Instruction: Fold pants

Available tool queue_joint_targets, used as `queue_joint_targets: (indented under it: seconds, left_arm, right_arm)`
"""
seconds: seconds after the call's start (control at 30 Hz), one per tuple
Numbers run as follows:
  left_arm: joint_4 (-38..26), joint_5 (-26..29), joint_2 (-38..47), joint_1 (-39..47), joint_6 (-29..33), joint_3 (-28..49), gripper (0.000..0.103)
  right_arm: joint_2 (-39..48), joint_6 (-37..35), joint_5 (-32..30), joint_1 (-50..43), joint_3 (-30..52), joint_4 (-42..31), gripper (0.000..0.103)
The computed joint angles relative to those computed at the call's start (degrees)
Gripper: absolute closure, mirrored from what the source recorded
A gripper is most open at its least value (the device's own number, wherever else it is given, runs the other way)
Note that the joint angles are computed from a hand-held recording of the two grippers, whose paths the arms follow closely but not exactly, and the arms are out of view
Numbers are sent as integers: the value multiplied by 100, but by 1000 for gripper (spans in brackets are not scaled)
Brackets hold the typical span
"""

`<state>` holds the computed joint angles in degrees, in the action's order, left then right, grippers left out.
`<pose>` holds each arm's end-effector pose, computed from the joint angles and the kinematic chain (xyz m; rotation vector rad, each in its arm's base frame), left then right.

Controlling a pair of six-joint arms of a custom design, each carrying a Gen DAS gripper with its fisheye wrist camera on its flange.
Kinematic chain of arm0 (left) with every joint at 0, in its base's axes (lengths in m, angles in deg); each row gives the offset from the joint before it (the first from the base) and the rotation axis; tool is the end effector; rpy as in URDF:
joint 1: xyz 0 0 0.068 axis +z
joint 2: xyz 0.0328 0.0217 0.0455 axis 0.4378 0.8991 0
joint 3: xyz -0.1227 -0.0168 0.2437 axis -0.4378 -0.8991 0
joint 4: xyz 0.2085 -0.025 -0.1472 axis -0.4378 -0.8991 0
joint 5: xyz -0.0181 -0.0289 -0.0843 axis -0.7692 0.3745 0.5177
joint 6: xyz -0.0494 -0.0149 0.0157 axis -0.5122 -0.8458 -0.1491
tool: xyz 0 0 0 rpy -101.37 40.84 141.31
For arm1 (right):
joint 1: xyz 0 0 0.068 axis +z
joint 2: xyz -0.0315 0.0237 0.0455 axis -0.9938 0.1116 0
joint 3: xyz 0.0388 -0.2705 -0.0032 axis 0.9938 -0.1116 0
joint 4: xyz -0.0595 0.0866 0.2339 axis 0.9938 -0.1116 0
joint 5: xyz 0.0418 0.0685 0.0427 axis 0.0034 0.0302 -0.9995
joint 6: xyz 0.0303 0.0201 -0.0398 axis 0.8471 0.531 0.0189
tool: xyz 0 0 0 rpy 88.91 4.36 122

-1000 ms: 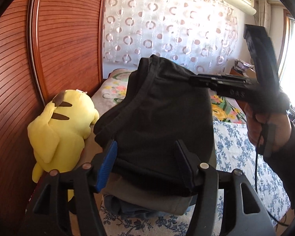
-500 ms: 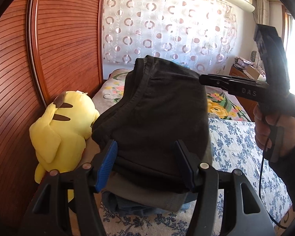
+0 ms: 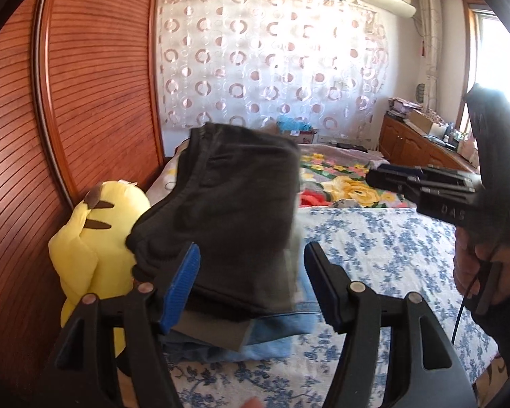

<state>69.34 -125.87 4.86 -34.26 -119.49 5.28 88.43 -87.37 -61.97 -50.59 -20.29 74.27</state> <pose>0.1210 -0.1602 0.1421 -0.0592 2.1458 -0.0598 0.2458 0.1674 0.1686 -0.7757 2.0297 0.4981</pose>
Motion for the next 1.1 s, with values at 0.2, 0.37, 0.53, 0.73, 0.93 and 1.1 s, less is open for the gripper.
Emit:
queue_joint_targets:
  seconds: [0.2, 0.37, 0.53, 0.73, 0.93, 1.1]
  left_arm:
    - [-279, -562, 239, -702, -148, 468, 36]
    - [-522, -922, 366, -1190, -197, 893, 31]
    - [-831, -1315, 629, -1684, -268, 1385, 25]
    - [-1270, -1808, 1011, -2298, -553, 1982, 22]
    - [-2349, -2192, 1519, -2785, -1392, 2735, 22]
    - [-2510, -2269, 1804, -3048, -1571, 3066, 22]
  right_arm:
    - [-1027, 27, -28, -324, -735, -146, 71]
    - [-2174, 4, 68, -590, -1205, -560, 71]
    - [-3758, -23, 109, -914, -1590, -1438, 67]
    - [-5559, -115, 14, -1440, -1751, -2779, 57]
    - [-7215, -250, -254, -2178, -1735, -4261, 47]
    - [-8259, -594, -1303, -3747, -1623, -5544, 40]
